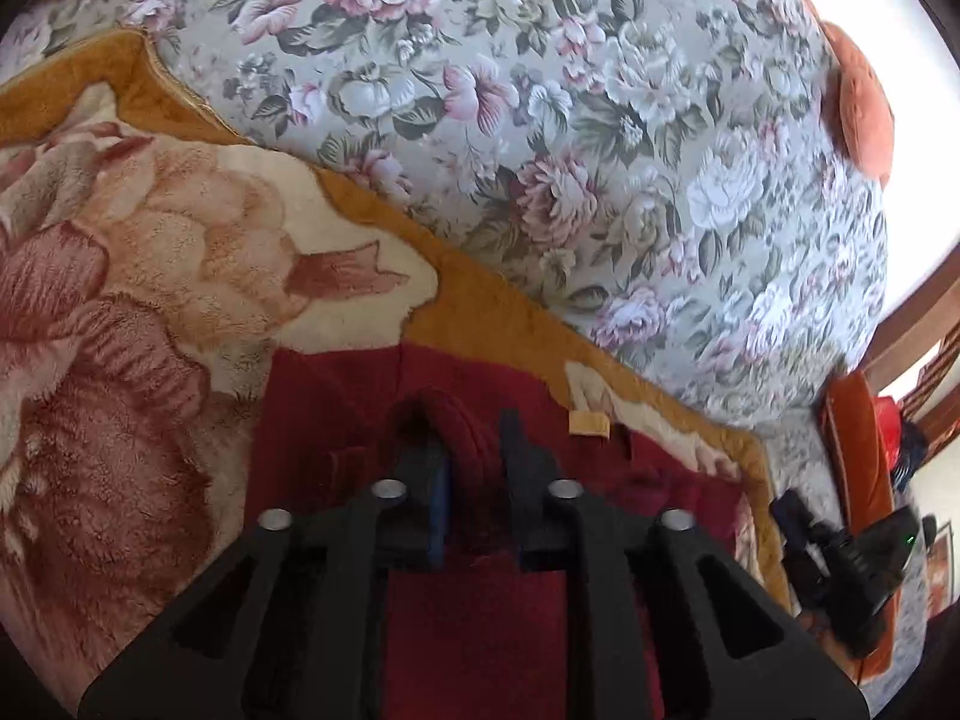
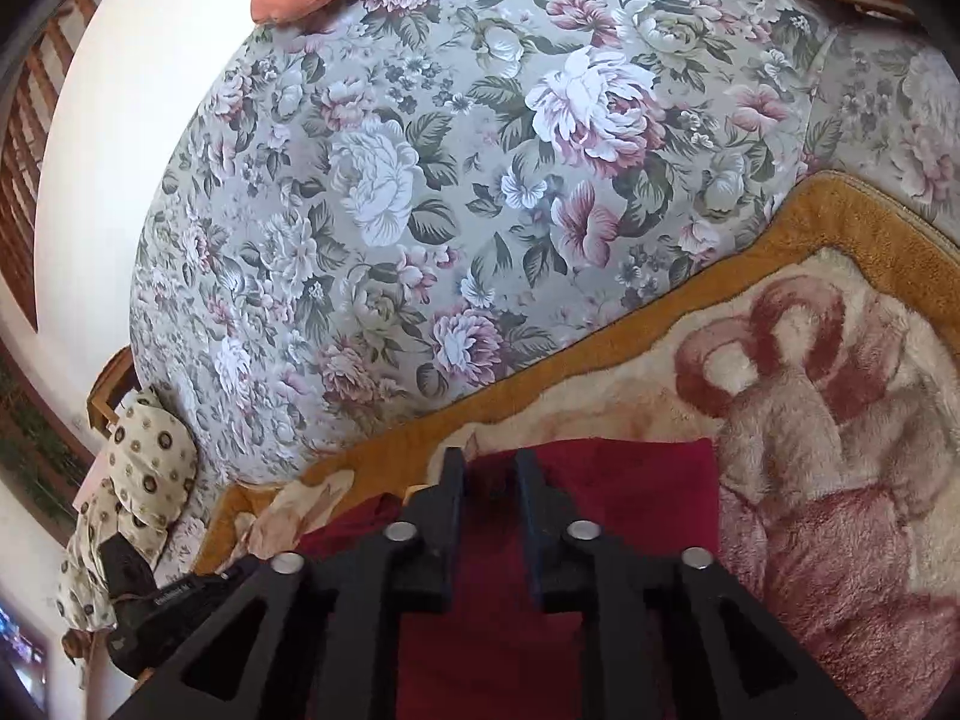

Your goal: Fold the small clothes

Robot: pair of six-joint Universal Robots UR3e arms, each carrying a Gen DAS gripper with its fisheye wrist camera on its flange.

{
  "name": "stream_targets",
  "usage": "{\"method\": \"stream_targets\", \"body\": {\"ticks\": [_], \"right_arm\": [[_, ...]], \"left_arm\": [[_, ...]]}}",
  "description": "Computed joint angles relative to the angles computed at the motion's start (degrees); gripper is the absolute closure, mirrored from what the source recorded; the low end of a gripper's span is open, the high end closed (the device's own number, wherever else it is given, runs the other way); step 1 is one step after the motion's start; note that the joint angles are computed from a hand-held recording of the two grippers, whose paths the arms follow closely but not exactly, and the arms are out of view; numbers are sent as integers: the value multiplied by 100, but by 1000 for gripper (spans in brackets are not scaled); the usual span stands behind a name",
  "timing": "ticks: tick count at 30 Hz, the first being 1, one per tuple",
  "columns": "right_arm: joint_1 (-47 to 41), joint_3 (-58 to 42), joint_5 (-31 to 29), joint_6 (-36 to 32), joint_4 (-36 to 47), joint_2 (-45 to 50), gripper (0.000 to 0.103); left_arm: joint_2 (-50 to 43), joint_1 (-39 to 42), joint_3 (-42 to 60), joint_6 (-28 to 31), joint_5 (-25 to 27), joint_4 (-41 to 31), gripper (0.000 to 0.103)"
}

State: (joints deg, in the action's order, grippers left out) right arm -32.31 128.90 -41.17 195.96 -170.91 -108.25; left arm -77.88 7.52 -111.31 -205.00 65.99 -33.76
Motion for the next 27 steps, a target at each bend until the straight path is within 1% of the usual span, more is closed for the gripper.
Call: {"method": "stream_targets", "body": {"ticks": [1,2,3,4,5,6,7,8,9,10,11,13,14,17,19,20,21,22,23,24,25,26,27], "right_arm": [[-80,53,130,42,-107,-49,74],[-208,145,279,82,-225,-185,72],[-433,282,557,96,-342,-394,68],[-657,396,817,29,-303,-615,66],[-882,510,1021,-88,-161,-890,64],[-1197,653,1172,-379,276,-1369,64],[-1320,688,1147,-593,618,-1657,64],[-1371,645,870,-987,1163,-2008,64],[-1274,578,506,-1201,1387,-2138,64],[-1200,540,297,-1360,1484,-2205,64],[-1092,491,120,-1466,1521,-2209,64],[-678,379,-119,-1542,1321,-1967,64],[-244,207,-374,-1515,1130,-1626,64],[1004,-498,-1256,-1509,770,-372,64],[1511,-1080,-1608,-1580,991,415,64],[1693,-1279,-1832,-1576,1074,740,64],[1841,-1417,-2120,-1547,1064,1065,64],[1928,-1602,-2377,-1553,1247,1408,64],[1958,-1829,-2587,-1605,1549,1782,69],[1907,-1816,-2543,-1691,1448,1945,70],[1770,-1586,-2333,-1874,953,2008,71],[1707,-1596,-2229,-1963,920,2065,71],[1663,-1577,-2149,-1951,844,2099,71]], "left_arm": [[96,90,-46,79,-177,-24,61],[249,195,-69,176,-346,-108,55],[444,276,-43,273,-394,-237,46],[572,307,-3,301,-373,-293,39],[818,427,-8,378,-402,-331,37],[997,501,39,402,-355,-376,35],[1086,491,120,380,-212,-372,35],[1163,419,183,363,-30,-295,35],[1126,284,238,383,97,-240,35],[964,47,365,449,253,-207,35],[647,-402,560,572,587,-150,36],[-163,-1405,938,709,1469,127,41],[-454,-1651,1105,682,1705,147,42],[-1372,-2324,1632,573,2680,264,42],[-1872,-2488,1999,515,3293,127,42],[-1967,-2438,2043,506,3350,73,42],[-2062,-2323,1994,465,3329,64,42],[-2075,-2118,1768,397,3133,139,42],[-1999,-1929,1461,360,2884,281,42],[-1844,-1602,935,263,2362,674,42],[-1589,-1305,413,127,1892,1305,41],[-1471,-1124,130,54,1594,1580,41],[-1439,-999,-18,25,1393,1709,41]]}}
